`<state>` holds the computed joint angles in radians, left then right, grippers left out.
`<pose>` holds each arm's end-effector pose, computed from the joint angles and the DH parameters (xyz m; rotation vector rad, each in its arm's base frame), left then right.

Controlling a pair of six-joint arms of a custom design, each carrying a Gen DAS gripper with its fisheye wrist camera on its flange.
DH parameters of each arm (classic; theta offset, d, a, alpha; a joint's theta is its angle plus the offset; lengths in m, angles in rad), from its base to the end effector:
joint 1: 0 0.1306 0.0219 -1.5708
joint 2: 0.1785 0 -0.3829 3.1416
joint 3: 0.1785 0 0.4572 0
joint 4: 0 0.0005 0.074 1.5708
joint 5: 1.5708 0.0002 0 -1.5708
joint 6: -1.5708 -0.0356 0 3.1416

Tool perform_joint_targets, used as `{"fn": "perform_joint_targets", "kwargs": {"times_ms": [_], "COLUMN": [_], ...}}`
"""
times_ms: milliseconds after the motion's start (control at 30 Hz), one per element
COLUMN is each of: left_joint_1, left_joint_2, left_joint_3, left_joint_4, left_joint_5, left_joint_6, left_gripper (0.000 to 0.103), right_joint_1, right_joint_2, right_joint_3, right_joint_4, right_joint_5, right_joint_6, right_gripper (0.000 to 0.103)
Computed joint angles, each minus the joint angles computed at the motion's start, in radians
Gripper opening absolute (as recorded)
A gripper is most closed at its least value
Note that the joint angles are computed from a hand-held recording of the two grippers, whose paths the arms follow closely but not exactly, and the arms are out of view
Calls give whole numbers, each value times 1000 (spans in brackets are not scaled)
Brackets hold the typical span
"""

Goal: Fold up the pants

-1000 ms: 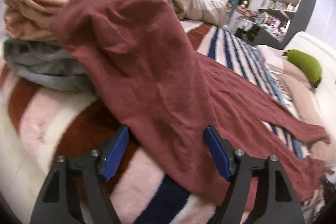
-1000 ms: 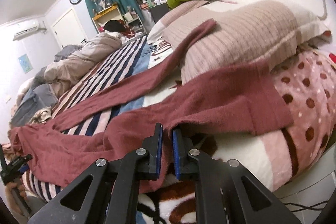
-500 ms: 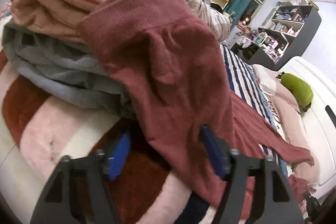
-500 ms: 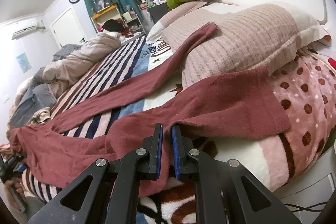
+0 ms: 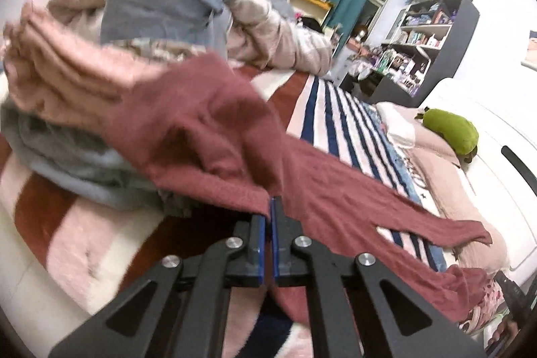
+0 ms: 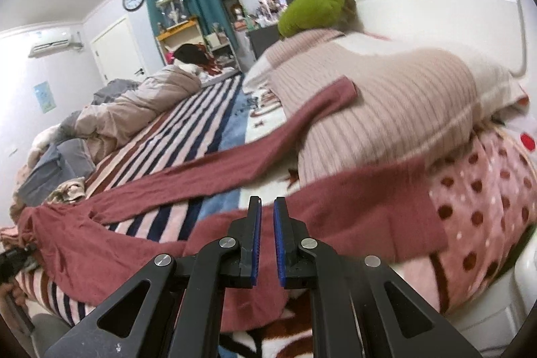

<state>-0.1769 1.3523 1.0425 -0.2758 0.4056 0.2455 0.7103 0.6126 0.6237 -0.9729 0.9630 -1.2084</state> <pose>0.5200 -0.1077 0.3147 0.1648 2.1744 -0.6797 0.2193 0.1494 0.3305 0.8243 1.8872 -0.0866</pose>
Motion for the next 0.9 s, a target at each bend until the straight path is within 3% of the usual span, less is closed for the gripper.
{"fn": "perform_joint_targets", "kwargs": {"times_ms": [200, 267, 367, 400, 433, 500, 600, 733, 767, 800, 833, 867, 900], "left_joint_1": [-1, 4, 4, 3, 0, -3, -9, -9, -8, -7, -6, -6, -5], "left_joint_2": [-36, -43, -37, -32, -25, -21, -13, 4, 8, 13, 19, 20, 20], "left_joint_3": [14, 13, 13, 14, 16, 11, 11, 17, 19, 22, 27, 28, 29], "left_joint_4": [22, 19, 12, 8, 3, -3, -19, -25, -25, -26, -30, -31, -31], "left_joint_5": [-21, -25, -16, -19, -21, -22, -33, -40, -41, -44, -49, -48, -45], "left_joint_6": [-19, -34, -42, -43, -40, -29, -32, -29, -28, -27, -26, -26, -29], "left_gripper": [1, 1, 1, 1, 1, 1, 1, 1, 1, 1, 1, 1, 1], "right_joint_1": [-20, -15, -17, -14, -8, 5, 0, -59, -80, -95, -107, -115, -119], "right_joint_2": [-31, -38, -50, -54, -54, -58, -78, -88, -70, -44, -18, -6, -1], "right_joint_3": [5, 1, -20, -28, -37, -63, -104, -151, -152, -144, -133, -128, -123], "right_joint_4": [24, 3, -11, -24, -34, -53, 11, 178, 207, 213, 218, 223, 228], "right_joint_5": [0, -8, -91, -111, -131, -162, -224, -323, -333, -342, -341, -348, -350], "right_joint_6": [85, 61, 25, 3, -24, -104, -116, -39, -14, -5, 8, 22, 33], "right_gripper": [2, 2, 7, 17, 39, 53, 53, 53, 52, 42, 9, 0, 1]}}
